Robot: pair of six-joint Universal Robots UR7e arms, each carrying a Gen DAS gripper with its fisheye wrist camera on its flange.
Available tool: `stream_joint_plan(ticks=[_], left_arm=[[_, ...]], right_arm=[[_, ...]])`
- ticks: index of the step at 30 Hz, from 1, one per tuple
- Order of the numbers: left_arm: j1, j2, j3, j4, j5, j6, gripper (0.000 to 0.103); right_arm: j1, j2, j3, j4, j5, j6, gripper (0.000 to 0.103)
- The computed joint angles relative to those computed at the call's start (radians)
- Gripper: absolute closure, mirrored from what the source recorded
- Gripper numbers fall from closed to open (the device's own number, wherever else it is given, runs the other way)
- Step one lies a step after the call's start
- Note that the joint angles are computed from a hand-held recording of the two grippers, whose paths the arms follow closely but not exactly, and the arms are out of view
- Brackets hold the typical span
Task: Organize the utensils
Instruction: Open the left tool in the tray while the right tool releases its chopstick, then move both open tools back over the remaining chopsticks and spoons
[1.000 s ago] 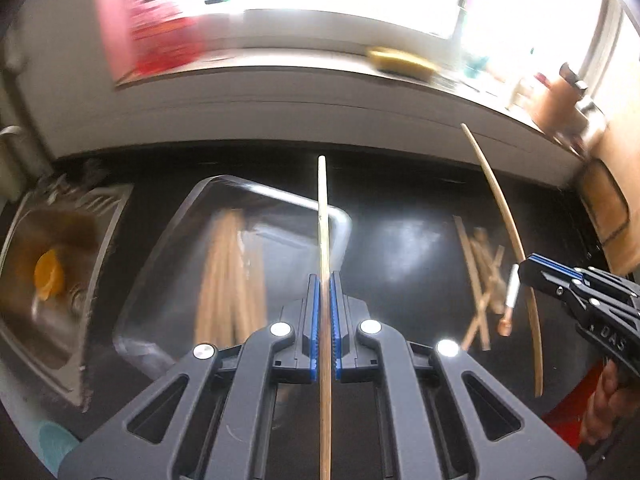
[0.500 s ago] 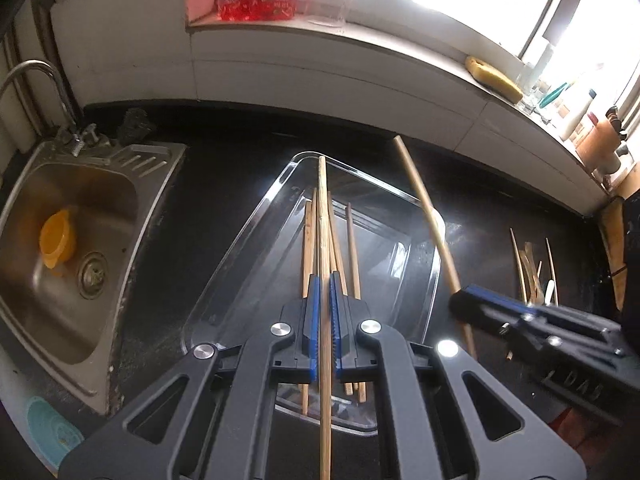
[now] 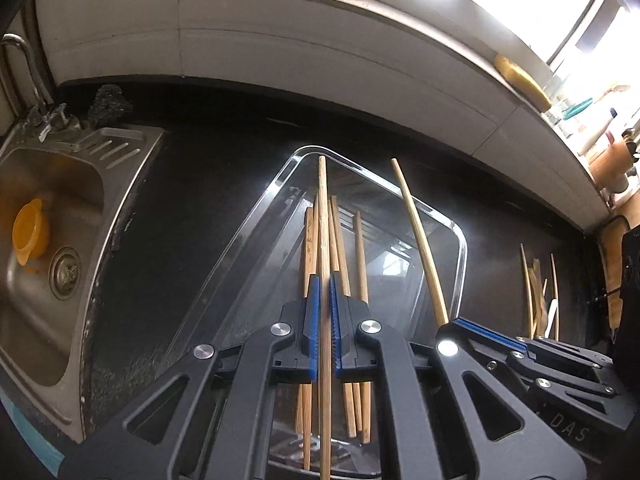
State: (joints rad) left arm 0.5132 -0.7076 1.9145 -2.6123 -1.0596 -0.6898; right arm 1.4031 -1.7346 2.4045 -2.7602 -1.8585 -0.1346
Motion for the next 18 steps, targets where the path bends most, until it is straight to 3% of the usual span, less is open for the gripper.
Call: stream_joint_plan(ticks=[7, 9, 10, 11, 12, 13, 18], left_arm=[[0.014, 0.023, -0.025, 0.019, 0.008, 0.055, 0.098], [0.014, 0.021, -0.026, 0.03, 0.016, 0.064, 0.094], [0.015, 0.013, -0.022, 0.031, 0.018, 0.064, 0.079], [0.013, 0.004, -0.014, 0.026, 0.024, 0.06, 0.039], [0.005, -0.014, 0.009, 0.002, 0.053, 0.044, 0.017], [-0.004, -0.03, 0.033, -0.03, 0.084, 0.033, 0.006], [-0.014, -0.085, 0.072, -0.014, 0.117, 0.001, 0.006]], right_arm=[[0.001, 0.036, -0.031, 0.007, -0.012, -0.008, 0.095], [-0.001, 0.033, -0.044, 0.021, -0.018, 0.002, 0.094], [-0.005, 0.023, -0.046, 0.026, -0.015, 0.0, 0.083], [-0.005, 0.02, -0.048, 0.017, -0.02, -0.002, 0.052], [-0.008, 0.006, -0.043, 0.002, -0.024, -0.01, 0.035], [-0.015, -0.016, -0.031, -0.037, -0.021, -0.023, 0.023], [-0.052, -0.081, -0.02, -0.032, 0.02, -0.06, 0.023]])
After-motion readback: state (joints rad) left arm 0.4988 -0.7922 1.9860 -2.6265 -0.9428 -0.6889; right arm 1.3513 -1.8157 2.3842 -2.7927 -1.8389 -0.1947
